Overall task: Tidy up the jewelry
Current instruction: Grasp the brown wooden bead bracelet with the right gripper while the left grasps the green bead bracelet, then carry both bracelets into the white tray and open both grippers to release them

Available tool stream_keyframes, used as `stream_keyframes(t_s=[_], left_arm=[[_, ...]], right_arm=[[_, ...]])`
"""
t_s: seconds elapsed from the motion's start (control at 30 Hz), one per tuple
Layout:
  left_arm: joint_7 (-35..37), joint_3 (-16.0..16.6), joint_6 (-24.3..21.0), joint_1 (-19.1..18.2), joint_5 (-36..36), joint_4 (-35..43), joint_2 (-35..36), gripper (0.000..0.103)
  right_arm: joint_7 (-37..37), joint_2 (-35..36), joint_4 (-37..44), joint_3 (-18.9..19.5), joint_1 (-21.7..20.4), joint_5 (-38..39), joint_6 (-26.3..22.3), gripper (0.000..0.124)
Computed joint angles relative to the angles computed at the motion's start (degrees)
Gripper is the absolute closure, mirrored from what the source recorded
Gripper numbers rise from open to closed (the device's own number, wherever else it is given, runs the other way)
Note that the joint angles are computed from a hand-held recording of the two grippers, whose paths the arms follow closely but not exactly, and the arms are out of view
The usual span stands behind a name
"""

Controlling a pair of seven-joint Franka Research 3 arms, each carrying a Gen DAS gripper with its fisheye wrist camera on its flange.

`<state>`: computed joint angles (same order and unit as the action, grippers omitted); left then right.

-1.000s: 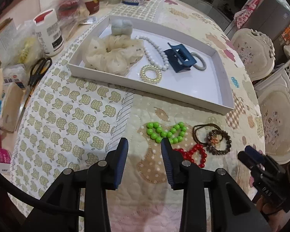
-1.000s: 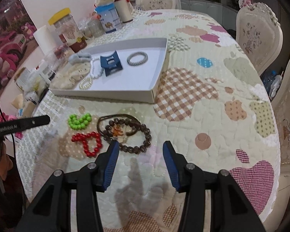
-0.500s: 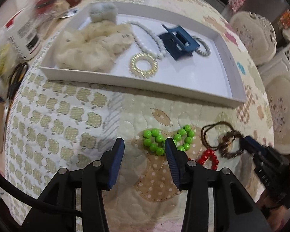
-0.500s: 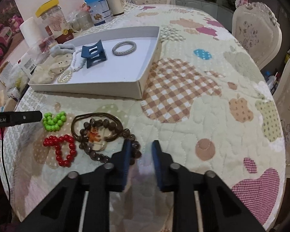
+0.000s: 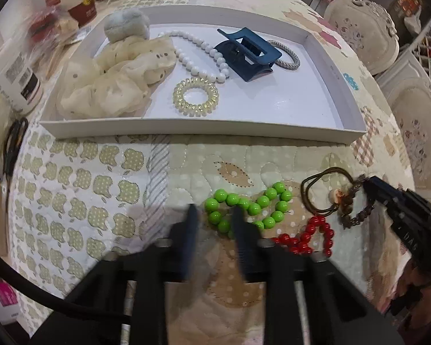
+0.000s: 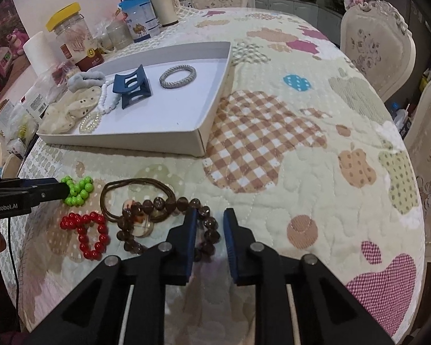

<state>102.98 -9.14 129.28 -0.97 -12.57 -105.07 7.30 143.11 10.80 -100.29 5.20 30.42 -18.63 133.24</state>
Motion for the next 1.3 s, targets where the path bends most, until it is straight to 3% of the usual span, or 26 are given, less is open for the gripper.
stream_keyframes(t_s=[0.03, 0.3, 0.53, 1.0, 1.3], left_arm=[[0.3, 0.0, -0.1, 0.1, -0.4, -0.1, 0.0, 0.094], [1.6, 0.4, -0.2, 1.0, -6.7, -1.2, -3.0, 0.095], [2.6, 1.5, 0.6, 0.4, -9.9, -1.2, -6.4, 0.095], [0.3, 2.3, 3.8, -0.9, -7.0, 3.4, -8.0, 0.095], [-0.8, 1.6, 4.0, -1.2, -4.2, 7.7, -5.2, 0.095]], right_arm=[[0.1, 0.0, -0.1, 0.0, 0.0, 0.0, 0.1, 0.115], [0.7, -3.3, -2.3, 0.6, -0.7, 0.1, 4.7, 0.116], [0.6, -5.7, -1.8, 1.3, -1.2, -1.9, 5.9, 0.116], [-0.4, -7.9, 1.5, 2.7, -2.1, -6.2, 4.7, 0.116], [-2.3, -5.4, 5.7, 2.3, -1.9, -6.0, 4.0, 0.116]])
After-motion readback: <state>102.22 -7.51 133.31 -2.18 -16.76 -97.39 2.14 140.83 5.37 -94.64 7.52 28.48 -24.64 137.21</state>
